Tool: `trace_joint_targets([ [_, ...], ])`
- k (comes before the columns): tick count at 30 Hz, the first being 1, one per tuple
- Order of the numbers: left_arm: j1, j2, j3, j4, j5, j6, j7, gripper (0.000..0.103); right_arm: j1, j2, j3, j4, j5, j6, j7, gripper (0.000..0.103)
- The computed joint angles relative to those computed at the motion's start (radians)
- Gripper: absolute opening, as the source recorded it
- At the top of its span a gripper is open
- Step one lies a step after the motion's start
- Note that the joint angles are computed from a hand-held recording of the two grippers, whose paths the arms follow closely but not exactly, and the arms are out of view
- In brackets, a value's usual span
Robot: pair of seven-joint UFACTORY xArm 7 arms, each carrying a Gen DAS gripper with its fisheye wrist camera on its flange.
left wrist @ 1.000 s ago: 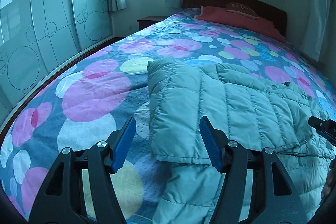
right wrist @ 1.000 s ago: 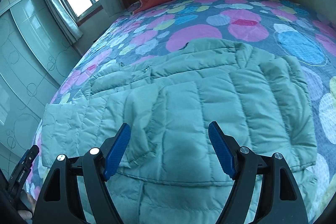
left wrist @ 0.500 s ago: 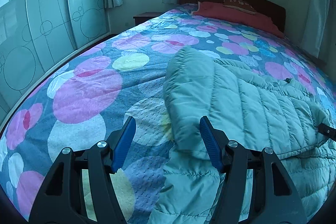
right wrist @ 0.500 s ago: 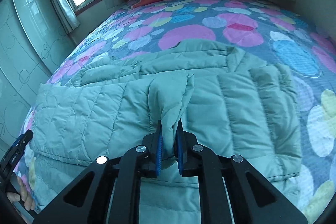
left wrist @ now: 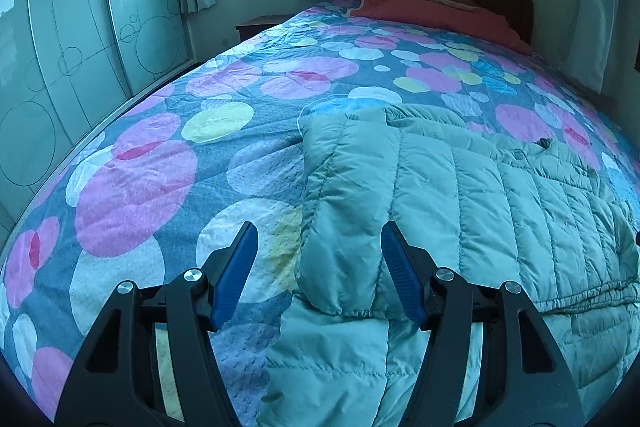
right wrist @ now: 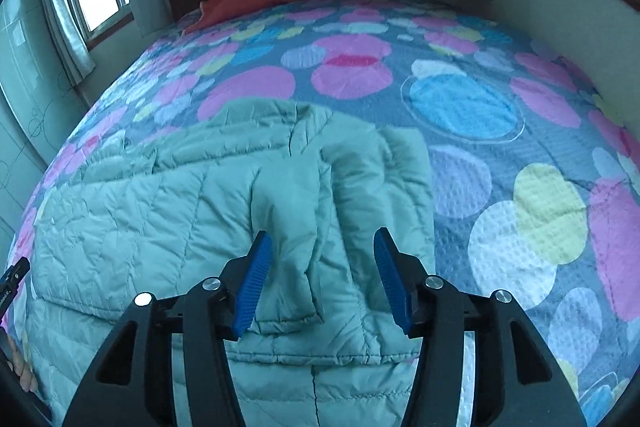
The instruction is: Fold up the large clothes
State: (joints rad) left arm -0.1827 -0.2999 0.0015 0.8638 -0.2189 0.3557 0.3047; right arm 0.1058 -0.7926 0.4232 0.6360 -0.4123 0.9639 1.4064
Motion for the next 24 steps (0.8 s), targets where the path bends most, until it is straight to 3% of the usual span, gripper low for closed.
trace_joint_targets([
  [3, -0.001, 0.05, -0.012, 0.047, 0.007, -0.001, -0.01, 0.064, -0.01, 0.055, -0.041, 0.002, -0.011, -0.124, -0.027, 0.053],
  [5, 0.03, 0.094, -0.05, 0.075, 0.079, -0.007, -0.073, 0.064, -0.036, 0.121, -0.046, 0.017, -0.044, -0.198, -0.049, 0.053],
  [9, 0.062, 0.186, -0.089, 0.137, 0.234, 0.052, -0.175, 0.064, -0.039, 0.271, -0.09, 0.069, -0.025, -0.2, -0.123, 0.053],
  [12, 0.046, 0.204, -0.073, 0.143, 0.196, 0.075, -0.135, 0.065, -0.024, 0.298, -0.124, 0.051, -0.009, -0.24, -0.136, 0.055],
  [15, 0.044, 0.157, -0.058, 0.121, 0.156, 0.085, -0.119, 0.065, -0.005, 0.253, -0.097, 0.068, -0.01, -0.156, -0.118, 0.055],
  [17, 0.024, 0.103, -0.027, 0.085, 0.051, 0.079, -0.057, 0.065, 0.006, 0.194, -0.059, 0.056, -0.024, -0.111, -0.08, 0.055],
  [20, 0.004, 0.068, -0.005, 0.057, -0.031, 0.106, -0.003, 0.065, 0.036, 0.163, -0.046, 0.012, -0.005, -0.109, -0.052, 0.055],
  [24, 0.017, 0.103, -0.031, 0.052, 0.012, 0.136, -0.008, 0.065, 0.043, 0.187, -0.056, -0.016, -0.007, -0.137, -0.065, 0.059],
])
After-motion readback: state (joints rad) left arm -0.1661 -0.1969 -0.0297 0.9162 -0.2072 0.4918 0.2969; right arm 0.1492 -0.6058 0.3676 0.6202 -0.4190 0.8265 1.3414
